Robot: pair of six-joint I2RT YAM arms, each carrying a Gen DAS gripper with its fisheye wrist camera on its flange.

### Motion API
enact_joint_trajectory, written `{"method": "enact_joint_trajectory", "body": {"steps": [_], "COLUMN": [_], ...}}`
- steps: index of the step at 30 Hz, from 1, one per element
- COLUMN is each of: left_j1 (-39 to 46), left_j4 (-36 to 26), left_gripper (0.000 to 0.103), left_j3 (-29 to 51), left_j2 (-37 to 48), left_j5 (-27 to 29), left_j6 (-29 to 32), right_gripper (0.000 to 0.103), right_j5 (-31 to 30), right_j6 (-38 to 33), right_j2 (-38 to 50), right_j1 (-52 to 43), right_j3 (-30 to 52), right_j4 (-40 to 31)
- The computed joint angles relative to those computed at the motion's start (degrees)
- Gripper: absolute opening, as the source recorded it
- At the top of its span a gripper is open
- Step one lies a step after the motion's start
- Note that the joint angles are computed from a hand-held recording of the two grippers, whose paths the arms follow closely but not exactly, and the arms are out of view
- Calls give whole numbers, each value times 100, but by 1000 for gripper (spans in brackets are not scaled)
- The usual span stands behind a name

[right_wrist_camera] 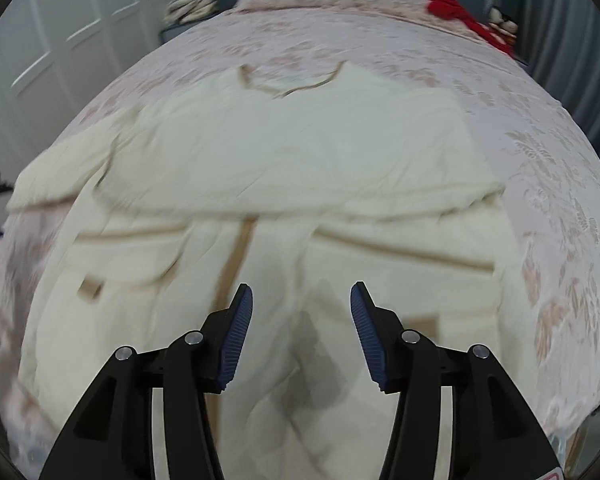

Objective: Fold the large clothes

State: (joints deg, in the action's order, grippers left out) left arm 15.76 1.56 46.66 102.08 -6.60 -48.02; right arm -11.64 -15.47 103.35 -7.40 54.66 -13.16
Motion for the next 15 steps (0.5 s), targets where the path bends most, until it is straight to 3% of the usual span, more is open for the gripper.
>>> {"method": "enact_joint_trajectory", "body": {"steps": [5,8,10,11,12,14,15], "left_j1": [1347,1731,1786,1770,1727,1669,1598], "left_j4": [150,108,334,302,252,-93,-125], "left_gripper": [81,72,70,62,42,11,9], "left_j3": [648,1123,1152,1253,1337,1683,1699], "left_j2": [813,1349,1486,1540,1583,1744,1696], "left_j5": [885,1489,1546,1503,1543,1821,1770], "left_j6": [301,198,79,134,218,401,420], "right_gripper": [53,53,53,53,53,54,54], "right_j5": [108,239,315,338,367,343,345], "right_j6": [-33,6,-11,-23,-12,-18,-19], "right_j2": [-510,-670,-738,-757,-777,-782,-781], "right_j1": [362,589,697,731,776,776,770], "right_j3": [-524,-701,-781,-804,-818,-808,-793], "right_j4": [-395,-498,-515,-515,-525,-554,-561]}}
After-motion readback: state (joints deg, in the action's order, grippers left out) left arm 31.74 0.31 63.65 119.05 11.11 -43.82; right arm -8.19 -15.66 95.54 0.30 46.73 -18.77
